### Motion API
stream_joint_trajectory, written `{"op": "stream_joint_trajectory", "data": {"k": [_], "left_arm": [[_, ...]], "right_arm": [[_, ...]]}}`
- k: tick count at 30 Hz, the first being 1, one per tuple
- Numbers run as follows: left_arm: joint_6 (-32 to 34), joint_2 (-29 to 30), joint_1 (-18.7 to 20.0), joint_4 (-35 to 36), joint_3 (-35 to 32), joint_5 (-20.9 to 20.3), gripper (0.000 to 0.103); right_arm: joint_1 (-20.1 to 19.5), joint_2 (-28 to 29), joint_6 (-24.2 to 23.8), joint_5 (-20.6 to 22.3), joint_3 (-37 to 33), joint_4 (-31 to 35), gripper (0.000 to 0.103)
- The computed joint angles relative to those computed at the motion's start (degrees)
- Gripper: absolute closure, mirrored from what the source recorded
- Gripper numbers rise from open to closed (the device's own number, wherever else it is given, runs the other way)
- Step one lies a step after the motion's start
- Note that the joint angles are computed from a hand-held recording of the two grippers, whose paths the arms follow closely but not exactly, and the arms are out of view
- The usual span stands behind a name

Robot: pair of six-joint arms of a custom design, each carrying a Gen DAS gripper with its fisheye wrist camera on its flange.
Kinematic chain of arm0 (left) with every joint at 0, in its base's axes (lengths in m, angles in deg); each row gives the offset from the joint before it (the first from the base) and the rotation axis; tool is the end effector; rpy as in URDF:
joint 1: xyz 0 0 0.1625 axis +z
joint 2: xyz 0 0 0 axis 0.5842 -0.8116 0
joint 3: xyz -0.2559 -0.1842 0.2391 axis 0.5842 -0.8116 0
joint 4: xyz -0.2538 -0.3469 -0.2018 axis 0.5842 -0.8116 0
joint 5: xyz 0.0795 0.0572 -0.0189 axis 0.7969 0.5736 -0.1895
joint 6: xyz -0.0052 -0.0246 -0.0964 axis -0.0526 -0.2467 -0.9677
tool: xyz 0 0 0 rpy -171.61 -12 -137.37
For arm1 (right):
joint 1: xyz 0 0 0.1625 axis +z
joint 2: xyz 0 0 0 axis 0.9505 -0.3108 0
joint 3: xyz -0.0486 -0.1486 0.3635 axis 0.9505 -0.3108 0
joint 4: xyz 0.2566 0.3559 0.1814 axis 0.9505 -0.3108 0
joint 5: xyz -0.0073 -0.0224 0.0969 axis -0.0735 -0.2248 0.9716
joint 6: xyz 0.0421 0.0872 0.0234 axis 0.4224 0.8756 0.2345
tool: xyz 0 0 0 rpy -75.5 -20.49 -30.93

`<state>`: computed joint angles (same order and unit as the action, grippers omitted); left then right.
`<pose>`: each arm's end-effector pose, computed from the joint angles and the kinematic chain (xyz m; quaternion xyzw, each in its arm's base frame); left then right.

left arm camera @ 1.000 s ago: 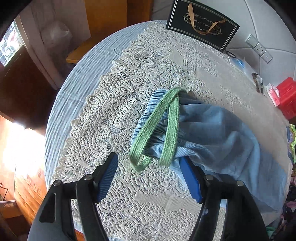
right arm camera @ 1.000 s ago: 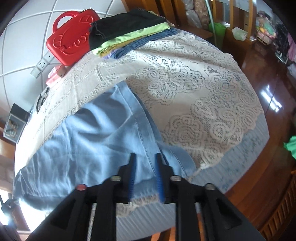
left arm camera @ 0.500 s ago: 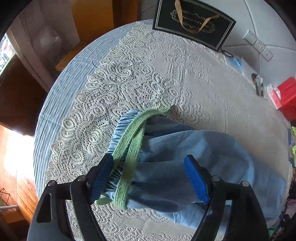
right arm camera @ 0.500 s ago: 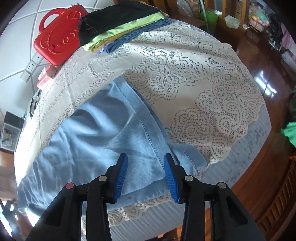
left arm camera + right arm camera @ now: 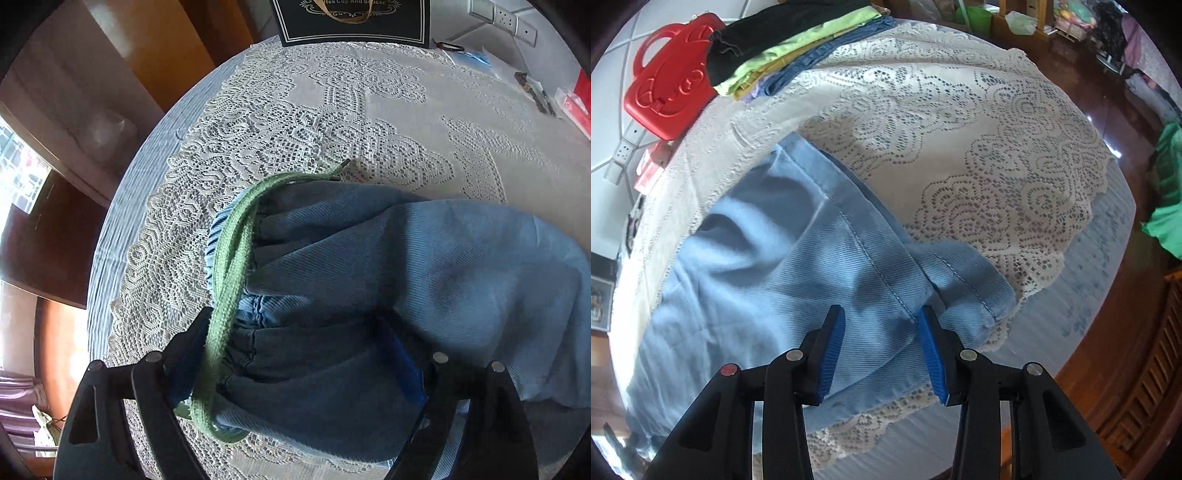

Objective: Fold clothes

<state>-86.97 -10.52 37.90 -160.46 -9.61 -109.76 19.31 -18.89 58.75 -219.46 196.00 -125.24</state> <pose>-0.0218 -0.8555 0.3781 0.0437 0.8599 -0.1730 0.4782 0.0726 -0.5745 0.3763 -0.3474 -0.8309 0.3077 0.3071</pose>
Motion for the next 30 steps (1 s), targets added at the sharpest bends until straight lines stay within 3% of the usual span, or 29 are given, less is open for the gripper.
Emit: {"op": "stream_joint_trajectory", "data": {"k": [2,5,7,9,11,13,14,17,18,21,25,26,27,28,29,30], "left_arm": [[-2.28,0.09,0.17,0.56,-0.19,0.08,0.011],[-11.7,1.35,1.71,8.27,-4.88,-4.39,0.0],[-17.07,1.68,3.83,10.24,-8.13,-12.83,0.0],[-16.65,0.91,4.22,8.43,-7.88,-15.0,0.002],[-13.72,-0.36,3.27,6.65,-5.88,-13.07,0.009],[-7.64,-3.02,1.25,0.91,-1.0,-9.24,0.013],[-4.22,-4.17,0.25,-2.23,1.21,-7.43,0.013],[2.96,-6.06,-1.32,-8.86,3.69,-9.8,0.013],[2.96,-5.61,-1.37,-8.18,2.71,-10.92,0.013],[-0.51,-3.3,-1.49,-2.97,-0.64,-8.94,0.013],[-5.97,-1.51,0.26,3.35,-2.7,-11.51,0.013],[-6.34,-1.54,0.36,2.85,-1.98,-10.25,0.018],[-6.67,-1.56,0.44,2.28,-1.25,-8.92,0.029],[-7.1,-1.53,0.3,1.98,-0.84,-7.36,0.034],[-7.67,-2.13,0.05,1.69,-0.21,-7.38,0.045],[-8.26,-2.75,-0.2,1.4,0.43,-7.47,0.055]], "right_arm": [[0.26,0.39,-0.74,-1.08,0.73,-2.49,0.06],[0.5,0.98,-2.33,-1.68,1.5,-5.8,0.049],[0.39,1.55,-3.88,-0.73,1.41,-6.84,0.027],[0.31,2.3,-3.82,-0.16,0.66,-5.63,0.016],[0.91,2.9,-1.01,-2.53,-0.66,-1.71,0.03],[1.46,2.31,1.86,-4.5,-0.93,0.99,0.088],[1.45,1.28,1.34,-3.62,0.06,-0.89,0.092],[1.7,-0.38,0.12,-3.55,1.48,-3.34,0.092],[1.77,-0.35,0.03,-4.01,1.41,-3.52,0.092],[1.17,-0.12,1.72,-3.3,0.78,-2.1,0.089],[1.04,1.17,0.5,-4.02,0.21,-0.68,0.081],[1.21,1.64,0.04,-4.78,-0.05,-0.26,0.08],[1.37,2.1,-0.42,-5.54,-0.32,0.16,0.081],[1.6,2.47,-1.24,-6.04,-0.53,0.02,0.094],[1.88,2.76,-2.41,-6.33,-0.66,-0.63,0.101],[2.4,2.58,-3.59,-6.61,-0.32,-2.44,0.101]]}}
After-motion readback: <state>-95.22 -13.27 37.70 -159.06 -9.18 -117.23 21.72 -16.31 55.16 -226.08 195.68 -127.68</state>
